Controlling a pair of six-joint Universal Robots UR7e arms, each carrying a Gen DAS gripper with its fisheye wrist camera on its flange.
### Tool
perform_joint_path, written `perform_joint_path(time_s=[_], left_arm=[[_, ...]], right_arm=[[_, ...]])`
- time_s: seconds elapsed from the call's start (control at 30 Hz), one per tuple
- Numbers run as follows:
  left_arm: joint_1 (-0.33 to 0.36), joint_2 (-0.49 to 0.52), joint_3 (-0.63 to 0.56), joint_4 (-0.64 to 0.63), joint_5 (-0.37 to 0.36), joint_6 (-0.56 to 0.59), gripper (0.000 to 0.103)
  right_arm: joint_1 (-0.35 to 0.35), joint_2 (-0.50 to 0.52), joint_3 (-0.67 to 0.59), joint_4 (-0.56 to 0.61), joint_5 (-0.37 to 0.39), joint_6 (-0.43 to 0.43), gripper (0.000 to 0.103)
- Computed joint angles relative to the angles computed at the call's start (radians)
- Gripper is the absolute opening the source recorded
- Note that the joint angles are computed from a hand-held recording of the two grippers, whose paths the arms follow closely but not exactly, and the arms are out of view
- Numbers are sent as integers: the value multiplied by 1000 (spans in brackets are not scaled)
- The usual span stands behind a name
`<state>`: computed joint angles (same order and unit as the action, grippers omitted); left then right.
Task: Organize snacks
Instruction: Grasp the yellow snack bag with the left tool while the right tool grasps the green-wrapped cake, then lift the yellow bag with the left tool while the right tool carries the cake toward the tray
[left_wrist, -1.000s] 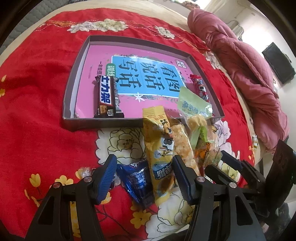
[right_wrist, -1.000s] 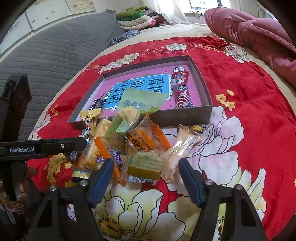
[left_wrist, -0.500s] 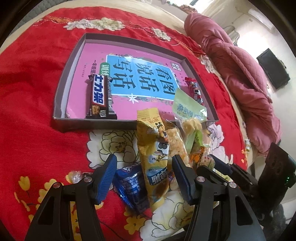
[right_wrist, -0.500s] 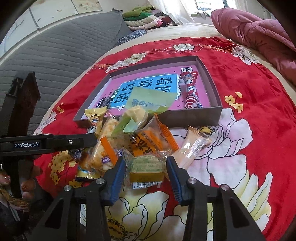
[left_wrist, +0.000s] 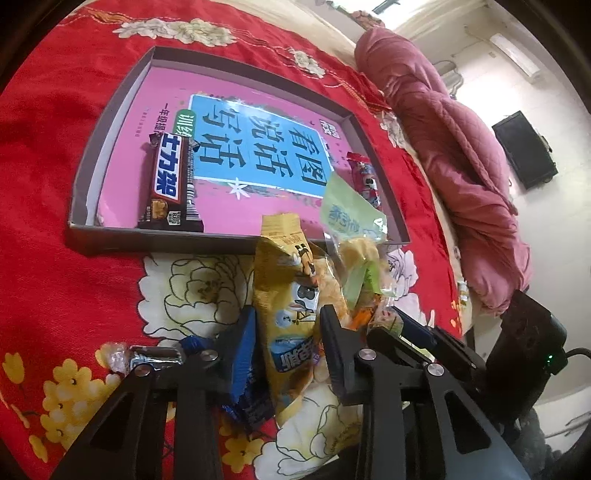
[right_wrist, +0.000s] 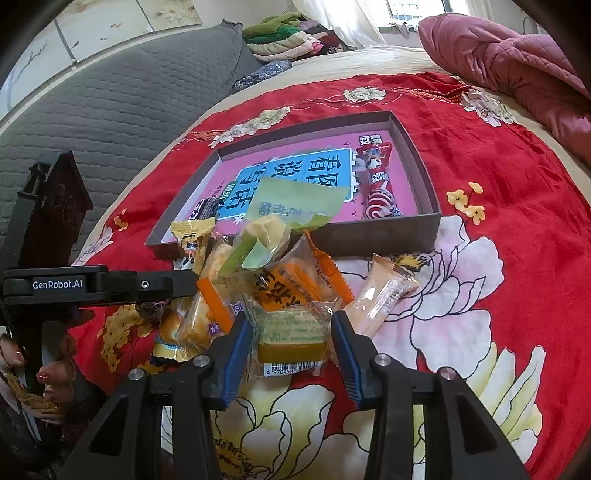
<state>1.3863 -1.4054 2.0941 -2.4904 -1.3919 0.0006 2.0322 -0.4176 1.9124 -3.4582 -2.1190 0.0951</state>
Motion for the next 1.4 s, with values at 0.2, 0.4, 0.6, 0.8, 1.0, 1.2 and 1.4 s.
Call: perform_joint_path(time_s=[0.2, 0.4, 0.6, 0.8, 1.0, 1.2, 1.4], left_arm=[[9, -2, 0, -8, -16, -5, 26], [-3, -14, 8, -12, -1, 2, 24], [-14, -37, 16, -25, -1, 8, 24], [-22, -62, 19, -48, 11, 10, 24], [-28, -78, 22, -63, 20, 4, 24], [-33, -91, 19, -77, 30, 5, 24], [-44, -101, 21, -101, 58, 3, 24]], right_arm=[[5, 2, 1, -13, -10, -13, 44], [6, 1, 4, -39, -15, -18, 43], [7, -1, 6, -64, -22, -23, 43], [18, 4, 7, -137, -38, -66, 43], [30, 7, 3, -190, -61, -96, 43], [39, 16, -9, -231, -74, -145, 43], [37, 18, -14, -256, -74, -165, 43]])
